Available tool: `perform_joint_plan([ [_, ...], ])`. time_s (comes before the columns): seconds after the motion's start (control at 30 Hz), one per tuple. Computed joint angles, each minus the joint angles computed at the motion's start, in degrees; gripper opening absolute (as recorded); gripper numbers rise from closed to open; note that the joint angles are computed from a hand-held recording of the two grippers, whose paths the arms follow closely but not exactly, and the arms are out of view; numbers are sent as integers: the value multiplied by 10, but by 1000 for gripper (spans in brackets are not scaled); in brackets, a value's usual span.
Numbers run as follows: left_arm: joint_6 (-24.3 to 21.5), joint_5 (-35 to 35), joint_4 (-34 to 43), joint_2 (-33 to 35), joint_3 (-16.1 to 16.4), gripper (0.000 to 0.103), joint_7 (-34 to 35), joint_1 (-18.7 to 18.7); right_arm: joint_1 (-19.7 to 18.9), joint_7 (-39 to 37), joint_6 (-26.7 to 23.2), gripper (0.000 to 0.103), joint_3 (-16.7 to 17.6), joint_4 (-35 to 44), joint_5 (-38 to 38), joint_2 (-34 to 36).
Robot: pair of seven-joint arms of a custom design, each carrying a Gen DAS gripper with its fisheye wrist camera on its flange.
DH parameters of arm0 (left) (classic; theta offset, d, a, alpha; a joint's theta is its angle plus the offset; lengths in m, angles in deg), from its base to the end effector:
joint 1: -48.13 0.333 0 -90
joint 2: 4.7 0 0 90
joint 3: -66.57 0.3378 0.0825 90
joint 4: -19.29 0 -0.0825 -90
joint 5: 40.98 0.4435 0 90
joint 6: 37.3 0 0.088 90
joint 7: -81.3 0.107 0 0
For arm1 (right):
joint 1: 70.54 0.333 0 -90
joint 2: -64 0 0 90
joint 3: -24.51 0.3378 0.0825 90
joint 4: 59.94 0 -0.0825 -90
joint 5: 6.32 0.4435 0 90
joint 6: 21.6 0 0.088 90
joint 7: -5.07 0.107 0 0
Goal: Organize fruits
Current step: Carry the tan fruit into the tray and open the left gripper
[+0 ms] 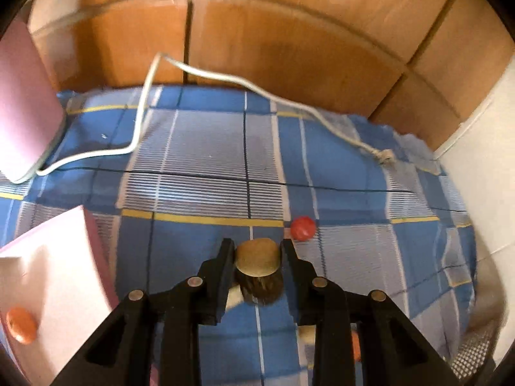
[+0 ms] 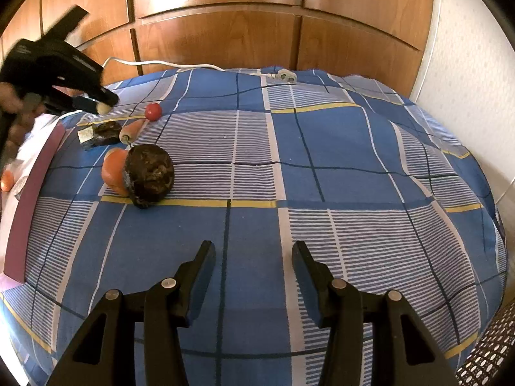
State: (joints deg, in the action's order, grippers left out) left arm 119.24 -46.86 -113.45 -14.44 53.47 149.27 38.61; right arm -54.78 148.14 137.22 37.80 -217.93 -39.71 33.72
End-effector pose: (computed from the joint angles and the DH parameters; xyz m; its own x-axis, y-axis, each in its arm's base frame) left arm 0.5301 -0.2201 0.4644 -0.0054 -0.9683 0.2496 -0.8631 -0.1215 -0.4902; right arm 0.3669 0.2252 0.4002 0.0557 -0.9968 0.0567 -0.7850 -0.0788 -0.6145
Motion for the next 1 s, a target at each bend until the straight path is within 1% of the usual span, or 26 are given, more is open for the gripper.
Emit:
perform_joint_plan([
  [0.17, 29, -21, -70, -81, -2, 29, -1, -6, 8, -4, 2, 50, -4, -2, 12, 0],
  [0.23, 34, -31, -104, -120, -4, 29, -4, -7, 9, -4, 1, 50, -4, -3, 15, -1],
  [0.3, 39, -30, -130, -150, -12, 29, -12, -2, 15, -8, 0, 50, -10, -4, 25, -3],
  [0.43, 36, -40, -188, -221, -18, 29, -27, -2, 19, -13, -3, 50, -11, -6, 35, -5],
  [0.67, 16, -51, -272, -328, -31, 29, -66, 1, 26, -17, -12, 50, -7, -6, 46, -9],
  [0.77, 2, -37, -307, -384, -53, 29, -102, 23, 28, -16, -15, 50, -5, -8, 47, -13],
  [0.83, -17, -16, -325, -423, -79, 30, -139, 50, 27, -13, -17, 50, -3, -9, 45, -14],
  [0.9, -46, 13, -341, -462, -107, 30, -183, 78, 24, -7, -22, 50, 2, -9, 41, -17],
  [0.93, -57, 24, -349, -476, -113, 30, -200, 84, 22, -4, -25, 50, 5, -9, 38, -18],
  [1.0, -67, 38, -360, -491, -112, 30, -224, 85, 20, 4, -27, 50, 6, -11, 34, -22],
])
